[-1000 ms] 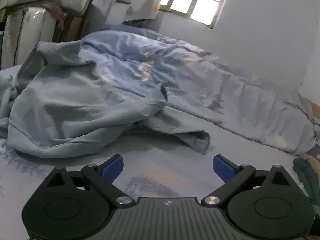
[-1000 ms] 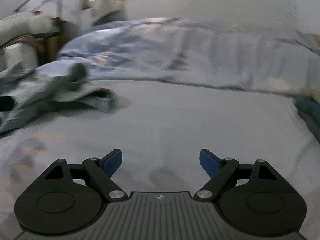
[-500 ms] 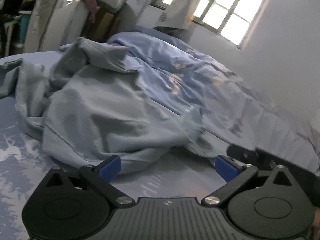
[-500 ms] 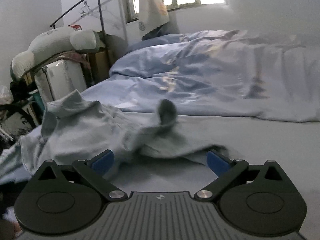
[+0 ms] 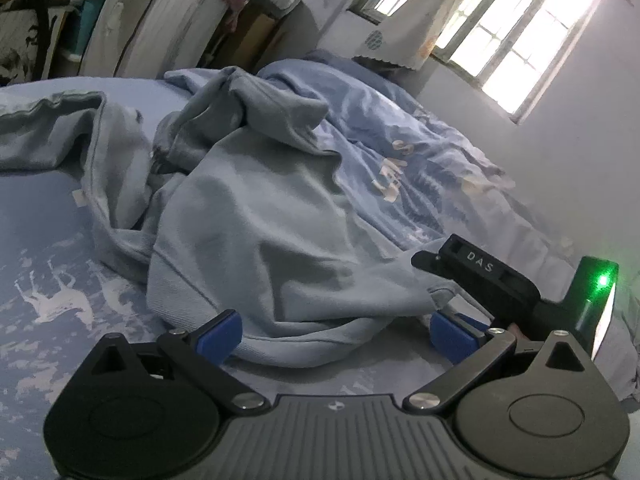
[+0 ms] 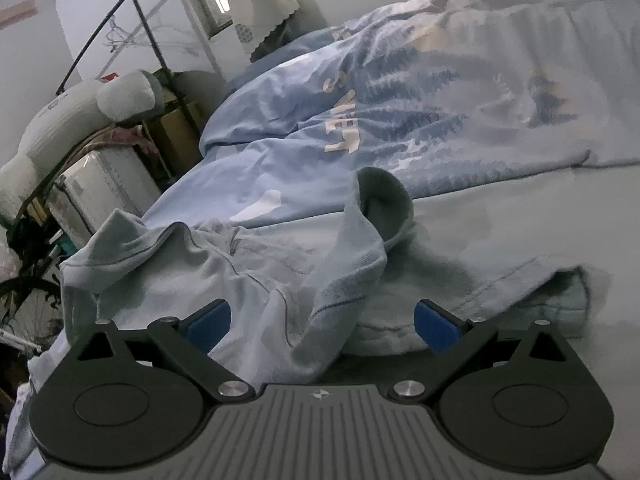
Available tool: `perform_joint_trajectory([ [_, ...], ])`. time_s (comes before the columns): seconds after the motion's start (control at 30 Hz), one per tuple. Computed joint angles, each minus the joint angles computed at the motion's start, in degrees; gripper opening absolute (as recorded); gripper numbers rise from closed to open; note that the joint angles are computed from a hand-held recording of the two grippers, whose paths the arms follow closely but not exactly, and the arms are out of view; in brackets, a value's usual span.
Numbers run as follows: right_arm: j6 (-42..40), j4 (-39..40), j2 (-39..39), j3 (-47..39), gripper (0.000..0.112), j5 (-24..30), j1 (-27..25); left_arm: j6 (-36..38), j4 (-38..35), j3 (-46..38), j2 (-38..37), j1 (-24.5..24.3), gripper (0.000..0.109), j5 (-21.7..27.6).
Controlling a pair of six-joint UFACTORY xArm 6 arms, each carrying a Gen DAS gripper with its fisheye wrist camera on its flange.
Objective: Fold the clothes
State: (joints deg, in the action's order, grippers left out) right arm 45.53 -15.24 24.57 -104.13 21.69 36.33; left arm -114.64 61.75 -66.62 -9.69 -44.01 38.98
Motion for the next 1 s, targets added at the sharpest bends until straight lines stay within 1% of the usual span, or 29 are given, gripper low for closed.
perform_joint_trajectory([
  [0.03,0.39,0.27,0.54,-0.55,0.095,-0.09,-0.05,-0.29,0.03,0.14,-0.13,0.07,0.103,-0.07],
  [0.1,1.4,0.82,1.52,-1.62,0.085,0.06,-0.19,-0.86,0.31,0.37,-0.34,0.2,0.103,-0.28],
  [0.17,3.54,0.06,2.27,-2.66,0.069,1.11,-0.33,-1.09,0.5,0.37,-0.31,0.27,0.103,-0.61],
  [0.23,3.15,0.7,2.94,-3.48,0.062,1.85,-0.36,-1.21,0.62,0.29,-0.18,0.28,0.103,-0.93],
  [0.3,1.02,1.48,3.41,-4.17,0.049,2.17,-0.21,-1.11,0.64,0.16,-0.01,0.24,0.103,-1.11],
  [0.33,-0.2,1.53,3.65,-4.73,0.035,2.64,-0.07,-1.09,0.67,0.1,0.09,0.24,0.103,-1.16],
  [0.37,-1.42,1.57,3.9,-5.3,0.024,3.12,0.07,-1.07,0.61,0.04,0.17,0.23,0.103,-1.16],
  [0.43,0.05,-4.07,3.46,-5.68,0.011,3.81,0.44,-1.03,0.52,-0.06,0.31,0.19,0.103,-1.08],
  [0.47,1.75,-7.52,2.87,-5.58,0.011,4.49,0.56,-1.02,0.56,-0.18,0.39,0.12,0.103,-1.01],
  [0.63,5.98,-14.85,-3.01,1.45,0.007,0.01,-0.15,-0.95,1.18,-0.94,0.93,-0.29,0.103,-0.64],
  [0.8,18.86,-26.58,-9.68,8.47,0.007,-3.02,-1.51,-2.26,2.82,-1.38,1.14,-0.83,0.103,0.18],
  [0.9,27.92,-33.85,-14.64,13.16,0.006,-3.68,-2.66,-6.11,6.66,-0.97,0.56,-0.85,0.103,-1.25],
  [1.0,36.72,-40.76,-20.1,17.99,0.006,-2.88,-4.05,-10.1,11.37,-0.86,0.06,-0.93,0.103,-2.79],
])
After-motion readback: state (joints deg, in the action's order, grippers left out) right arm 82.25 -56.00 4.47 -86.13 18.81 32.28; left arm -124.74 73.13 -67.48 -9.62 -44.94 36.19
